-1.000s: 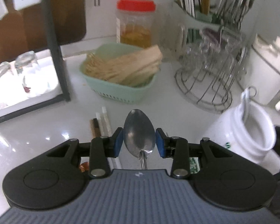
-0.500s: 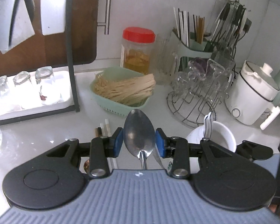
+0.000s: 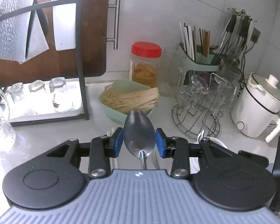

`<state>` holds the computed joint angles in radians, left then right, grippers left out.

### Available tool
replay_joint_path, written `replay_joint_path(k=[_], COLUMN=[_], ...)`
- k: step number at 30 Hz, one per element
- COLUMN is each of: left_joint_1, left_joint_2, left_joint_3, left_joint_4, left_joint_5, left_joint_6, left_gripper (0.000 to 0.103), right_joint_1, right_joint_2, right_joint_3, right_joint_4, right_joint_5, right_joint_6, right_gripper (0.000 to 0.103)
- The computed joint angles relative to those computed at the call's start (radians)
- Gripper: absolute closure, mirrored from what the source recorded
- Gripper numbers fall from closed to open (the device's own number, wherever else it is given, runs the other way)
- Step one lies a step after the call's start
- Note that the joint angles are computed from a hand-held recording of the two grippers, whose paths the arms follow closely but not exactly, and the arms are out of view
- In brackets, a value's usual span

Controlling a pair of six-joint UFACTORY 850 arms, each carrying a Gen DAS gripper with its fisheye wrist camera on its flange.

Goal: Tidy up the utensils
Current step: 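Lift the silver spoon up off the counter with the left tool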

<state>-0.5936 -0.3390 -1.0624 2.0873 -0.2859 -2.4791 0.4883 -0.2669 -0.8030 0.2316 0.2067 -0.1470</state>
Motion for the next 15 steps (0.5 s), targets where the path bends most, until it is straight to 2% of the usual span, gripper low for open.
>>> replay_joint_path(k=[5, 8, 15], left_joint_1=[-0.025, -0.030, -0.066], left_joint_2=[0.012, 0.013, -0.020], left_joint_3=[-0.010, -0.029, -0.110], left_joint_4=[0.009, 0.044, 0.012], left_joint_5=[-0.084, -0.100, -0.117], left_joint_6=[-0.052, -0.091, -0.018], left_gripper=[0.060, 0.060, 0.060], right_joint_1=[-0.006, -0.009, -0.013], right_joint_2=[0.008, 0.013, 0.026], right_joint_3=[0.012, 0.015, 0.027], right_joint_4=[-0.120, -0.180, -0.317], right_joint_5=[0.008, 0.000, -0.006], right_joint_6=[0.100, 0.137, 0.246], right_gripper=[0.013, 0.013, 0.013])
